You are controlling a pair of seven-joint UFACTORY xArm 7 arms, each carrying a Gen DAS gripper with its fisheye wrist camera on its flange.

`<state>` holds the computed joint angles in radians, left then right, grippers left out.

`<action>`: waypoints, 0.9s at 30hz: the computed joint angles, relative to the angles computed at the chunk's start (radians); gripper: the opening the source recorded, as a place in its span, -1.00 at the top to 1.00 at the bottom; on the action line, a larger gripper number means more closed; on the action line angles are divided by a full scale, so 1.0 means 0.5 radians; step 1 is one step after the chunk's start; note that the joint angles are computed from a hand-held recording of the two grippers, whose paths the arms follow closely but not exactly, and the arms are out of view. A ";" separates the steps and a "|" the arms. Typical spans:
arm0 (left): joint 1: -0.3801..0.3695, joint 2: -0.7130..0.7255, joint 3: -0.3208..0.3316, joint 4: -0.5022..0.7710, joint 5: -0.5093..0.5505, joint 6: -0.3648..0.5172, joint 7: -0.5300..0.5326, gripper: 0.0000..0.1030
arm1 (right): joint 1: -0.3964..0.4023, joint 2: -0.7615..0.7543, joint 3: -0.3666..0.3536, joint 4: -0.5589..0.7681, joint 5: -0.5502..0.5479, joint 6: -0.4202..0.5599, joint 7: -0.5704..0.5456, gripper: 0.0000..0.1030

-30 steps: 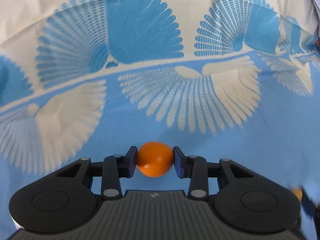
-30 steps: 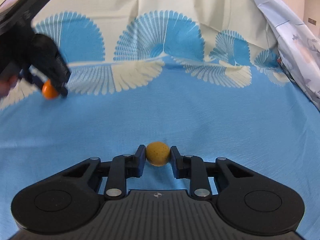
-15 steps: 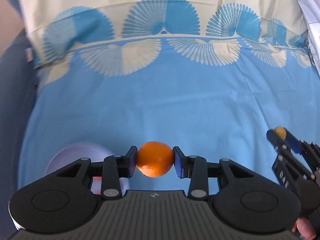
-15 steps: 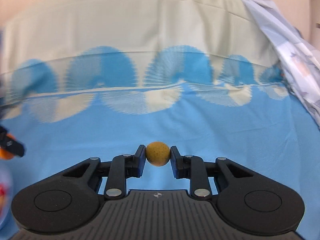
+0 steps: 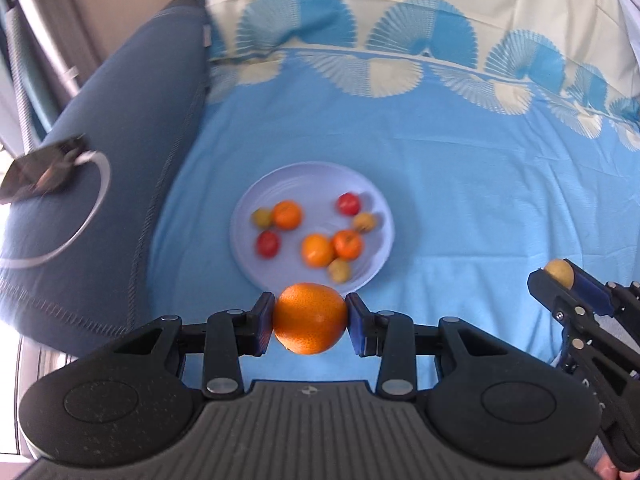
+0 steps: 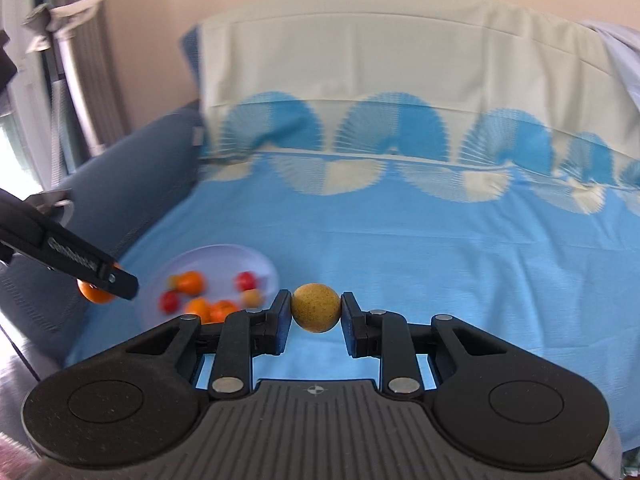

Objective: Organize fruits
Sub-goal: 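Carry the tangerine and longan over the plate with both grippers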

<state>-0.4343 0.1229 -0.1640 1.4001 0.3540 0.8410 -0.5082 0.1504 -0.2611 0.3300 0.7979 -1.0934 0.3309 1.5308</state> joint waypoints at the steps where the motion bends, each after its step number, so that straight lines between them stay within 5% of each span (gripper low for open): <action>1: 0.011 -0.069 0.008 -0.085 -0.005 -0.028 -0.017 0.18 | 0.026 -0.012 0.014 0.003 0.024 0.011 -0.021 0.46; 10: 0.144 -0.424 -0.038 -0.513 -0.085 -0.162 -0.078 0.18 | 0.133 -0.105 0.146 0.018 0.087 0.144 -0.128 0.46; 27: 0.218 -0.546 -0.107 -0.620 -0.125 -0.237 -0.102 0.18 | 0.097 -0.228 0.253 -0.030 0.111 0.221 -0.086 0.46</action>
<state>-0.3251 -0.1501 -0.2175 1.0900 0.2917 0.7225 -0.5589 0.1986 -0.3752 0.4565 0.7831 -1.0380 0.4414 1.4878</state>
